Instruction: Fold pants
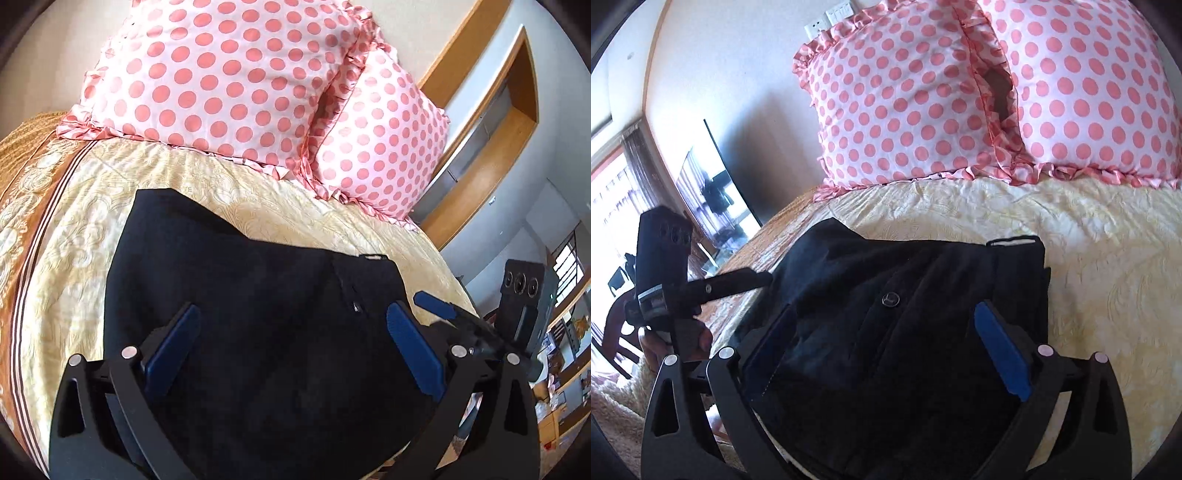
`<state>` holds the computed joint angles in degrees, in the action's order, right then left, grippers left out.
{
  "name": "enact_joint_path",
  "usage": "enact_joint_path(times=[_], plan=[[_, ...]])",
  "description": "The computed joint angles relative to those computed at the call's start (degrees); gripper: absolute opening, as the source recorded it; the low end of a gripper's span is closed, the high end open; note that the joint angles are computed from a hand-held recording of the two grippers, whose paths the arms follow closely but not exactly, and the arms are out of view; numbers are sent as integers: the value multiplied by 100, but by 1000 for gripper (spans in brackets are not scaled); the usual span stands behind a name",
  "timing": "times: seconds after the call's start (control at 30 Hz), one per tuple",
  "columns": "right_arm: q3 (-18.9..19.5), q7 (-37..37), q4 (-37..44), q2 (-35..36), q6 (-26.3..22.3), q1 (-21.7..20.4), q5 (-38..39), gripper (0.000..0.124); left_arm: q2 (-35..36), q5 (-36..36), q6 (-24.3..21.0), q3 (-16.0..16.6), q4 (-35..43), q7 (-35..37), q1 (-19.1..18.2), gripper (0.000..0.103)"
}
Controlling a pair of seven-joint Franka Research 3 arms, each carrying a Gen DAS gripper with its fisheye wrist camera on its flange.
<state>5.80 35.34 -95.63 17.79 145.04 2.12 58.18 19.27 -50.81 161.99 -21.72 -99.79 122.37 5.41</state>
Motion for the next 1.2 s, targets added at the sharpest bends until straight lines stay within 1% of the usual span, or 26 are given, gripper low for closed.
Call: enact_joint_path(times=[0.07,0.13,0.17,0.2,0.27,0.33,0.4,0.43,0.47,0.53,0.6,0.67,0.73,0.77,0.8,0.83,0.87,0.9,0.93,0.97,1.0,1.03,1.07,1.1,1.17,1.2], plan=[[-157,680,405,319,-185,150,-689,99,474,659,-426,268,672,-637,-189,101],[-346,1598,816,657,-525,276,-1508,99,957,1412,-906,590,1322,-1602,-398,101],[-371,1887,990,811,-716,269,-1761,99,1162,1570,-1157,613,1588,-1874,-386,101],[-289,1864,1014,867,-729,191,-1769,99,1286,1637,-1280,575,1720,-2027,-337,101],[-184,1752,919,834,-551,139,-1824,99,1329,1830,-1196,510,1718,-2194,-302,101],[-161,1769,825,780,-407,172,-1989,100,1319,2235,-1141,548,1698,-2393,-374,101],[-88,1622,486,546,-74,152,-1921,99,1091,2613,-931,553,1374,-2467,-415,100],[20,1339,230,350,60,61,-1692,99,876,2718,-725,502,1063,-2417,-380,100],[188,830,-5,143,23,-117,-1256,99,647,2700,-521,367,729,-2229,-265,100],[295,-9,-445,-271,-185,-302,-501,99,98,2402,-80,26,-52,-1627,41,101],[257,-655,-856,-652,-403,-362,59,99,-443,1822,265,-265,-768,-924,304,101],[126,-954,-1129,-875,-582,-339,357,99,-918,984,372,-519,-1345,3,522,101],[-36,-909,-1272,-929,-774,-255,395,100,-1248,370,429,-578,-1769,665,534,101],[-124,-737,-1314,-890,-769,-169,234,100,-1322,219,460,-549,-1908,827,483,101],[-183,-817,-1375,-862,-713,-101,264,100,-1334,462,553,-441,-2030,588,360,101],[-188,-1159,-1521,-939,-531,-53,520,100,-1282,821,662,-216,-2112,238,139,101],[-229,-1121,-1544,-968,-457,27,435,100,-1214,788,850,-192,-2163,290,78,100],[-274,-1025,-1516,-990,-472,66,404,100,-1205,383,1262,-367,-2256,744,126,101],[-314,-1042,-1460,-1001,-596,35,631,100,-1182,355,1458,-343,-2308,816,40,101],[-352,-1115,-1411,-1005,-637,-11,973,100,-1156,490,1651,-161,-2354,711,-181,101],[-395,-1048,-1316,-958,-537,-33,1232,100,-1138,630,1827,-75,-2405,581,-303,101],[-444,-830,-1174,-852,-413,-44,1293,100,-1112,619,1962,-130,-2425,570,-284,101],[-488,-502,-983,-691,-289,-55,1227,100,-1075,453,2066,-338,-2410,703,-115,101],[-522,-164,-781,-507,-248,-81,1076,99,-1045,187,2142,-658,-2391,946,158,101],[-560,587,-315,-93,-322,-131,501,88,-1012,-83,2169,-1043,-2353,1241,512,101],[-546,816,-142,69,-357,-161,258,86,-999,-209,2165,-1179,-2332,1378,637,101]])
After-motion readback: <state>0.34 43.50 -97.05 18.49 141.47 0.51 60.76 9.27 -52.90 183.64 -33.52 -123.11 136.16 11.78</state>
